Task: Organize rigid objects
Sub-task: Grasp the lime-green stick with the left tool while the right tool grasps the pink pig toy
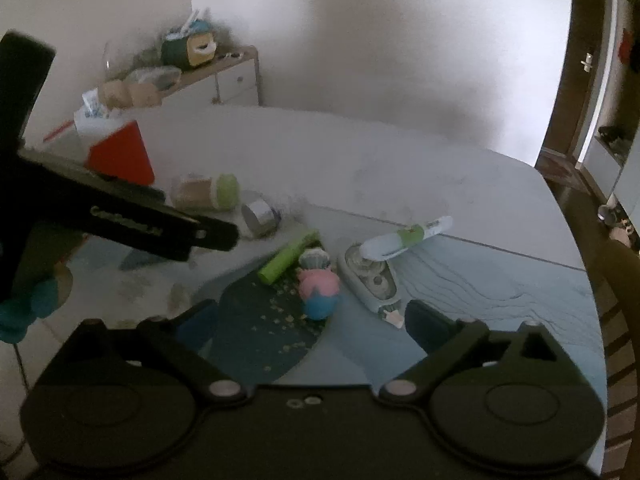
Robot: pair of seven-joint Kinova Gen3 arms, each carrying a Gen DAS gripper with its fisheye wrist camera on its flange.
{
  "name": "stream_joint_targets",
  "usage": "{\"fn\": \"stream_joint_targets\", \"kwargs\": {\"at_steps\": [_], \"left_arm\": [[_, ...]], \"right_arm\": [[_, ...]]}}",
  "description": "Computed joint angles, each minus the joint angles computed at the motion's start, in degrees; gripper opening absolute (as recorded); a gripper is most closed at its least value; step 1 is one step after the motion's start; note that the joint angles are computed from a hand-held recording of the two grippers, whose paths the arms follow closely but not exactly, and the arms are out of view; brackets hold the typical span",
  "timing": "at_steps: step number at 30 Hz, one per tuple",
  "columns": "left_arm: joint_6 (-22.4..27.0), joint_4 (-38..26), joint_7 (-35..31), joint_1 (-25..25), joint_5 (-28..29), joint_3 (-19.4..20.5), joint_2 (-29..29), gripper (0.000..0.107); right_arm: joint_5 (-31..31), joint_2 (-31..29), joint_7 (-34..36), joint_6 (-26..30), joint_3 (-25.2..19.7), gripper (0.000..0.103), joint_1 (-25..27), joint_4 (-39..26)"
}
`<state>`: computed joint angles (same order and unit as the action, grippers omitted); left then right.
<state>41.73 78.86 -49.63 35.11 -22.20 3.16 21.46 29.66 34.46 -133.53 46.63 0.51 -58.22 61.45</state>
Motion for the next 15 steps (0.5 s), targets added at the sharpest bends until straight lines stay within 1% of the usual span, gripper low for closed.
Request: {"fn": "stream_joint_targets", "kwargs": {"at_steps": [3, 5, 13, 15], "left_arm": [[0.8, -2.1, -0.8, 0.0, 0.3, 0.2, 2.3, 0.101], [1.8, -3.4, -0.9, 0.2, 0.6, -0.2, 3.7, 0.101], [5.9, -7.7, -2.2, 0.8, 1.4, -1.2, 7.8, 0.101], [6.2, -8.2, -2.4, 0.6, 1.9, -1.3, 8.2, 0.101]], "right_arm": [[-1.6, 1.1, 2.2, -0.3, -1.0, 0.091, 1.8, -0.6], [-2.8, 1.8, 3.6, -0.5, -1.4, 0.089, 2.6, -1.2], [-5.5, 4.6, 8.2, -0.7, -0.9, 0.078, 3.8, -3.8], [-6.0, 5.1, 9.0, -0.6, -0.7, 0.075, 3.9, -4.4]]}}
